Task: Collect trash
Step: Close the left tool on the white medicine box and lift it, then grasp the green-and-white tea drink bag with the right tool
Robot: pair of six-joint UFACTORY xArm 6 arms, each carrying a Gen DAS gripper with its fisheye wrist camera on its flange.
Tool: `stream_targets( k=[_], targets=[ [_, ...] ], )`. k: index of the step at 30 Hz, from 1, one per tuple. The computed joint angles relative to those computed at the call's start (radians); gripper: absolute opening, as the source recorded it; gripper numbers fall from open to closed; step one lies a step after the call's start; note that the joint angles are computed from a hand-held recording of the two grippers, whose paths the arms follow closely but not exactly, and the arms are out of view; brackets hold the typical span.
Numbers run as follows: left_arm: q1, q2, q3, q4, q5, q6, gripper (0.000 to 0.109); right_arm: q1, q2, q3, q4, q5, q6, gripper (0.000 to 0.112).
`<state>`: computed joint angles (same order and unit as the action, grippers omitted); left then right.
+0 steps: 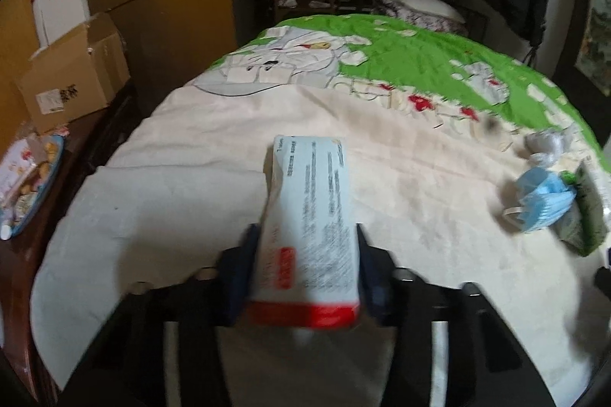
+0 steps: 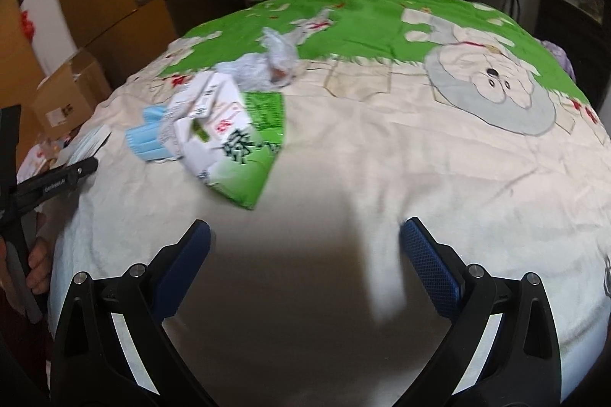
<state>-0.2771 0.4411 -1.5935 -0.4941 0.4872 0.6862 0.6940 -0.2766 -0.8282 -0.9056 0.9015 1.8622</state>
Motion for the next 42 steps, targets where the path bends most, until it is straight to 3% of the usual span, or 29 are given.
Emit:
stream_targets(
  k=[3,9,17,23,24,25,26,29,37,42],
  targets=[
    [-0.004,-0.005,0.009,-0.010,-0.011,0.013,0.044,-0.004,-0.018,0.020,-0.020,-0.022,0.035,0.097],
    [-0.014,-0.011,0.026,0.045,-0.043,-0.016,0.045,-0.073,-0.038,0.054,-0.168,-0.200,0.203,0.097],
    [-0.011,-0.006,0.016,0.049,-0.033,-0.020,0.045,-0.199,0.119,-0.077,-0.088,-0.390,0.093,0.097],
    [-0.011,-0.001,0.009,0.039,-0.024,-0.012,0.045,-0.162,0.187,-0.157,-0.047,-0.243,0.012,0.095],
    [-0.010,0.000,0.007,0.034,-0.020,-0.009,0.045,-0.157,0.182,-0.155,-0.060,-0.229,0.023,0.086],
    [-0.009,0.001,0.004,0.030,-0.016,-0.007,0.045,-0.151,0.174,-0.149,-0.074,-0.214,0.050,0.070],
    [-0.008,0.003,0.001,0.025,-0.012,-0.005,0.045,-0.152,0.164,-0.135,-0.075,-0.216,0.062,0.065],
    [-0.007,0.002,0.001,0.018,-0.008,-0.001,0.045,-0.162,0.142,-0.106,-0.100,-0.242,0.103,0.064],
    [0.003,-0.007,0.000,-0.011,0.024,0.016,0.044,-0.112,0.091,-0.080,-0.130,-0.179,0.136,0.064],
    [0.010,-0.099,0.110,-0.086,0.000,0.074,0.044,-0.061,0.017,-0.026,-0.125,-0.131,0.161,0.064]
  ],
)
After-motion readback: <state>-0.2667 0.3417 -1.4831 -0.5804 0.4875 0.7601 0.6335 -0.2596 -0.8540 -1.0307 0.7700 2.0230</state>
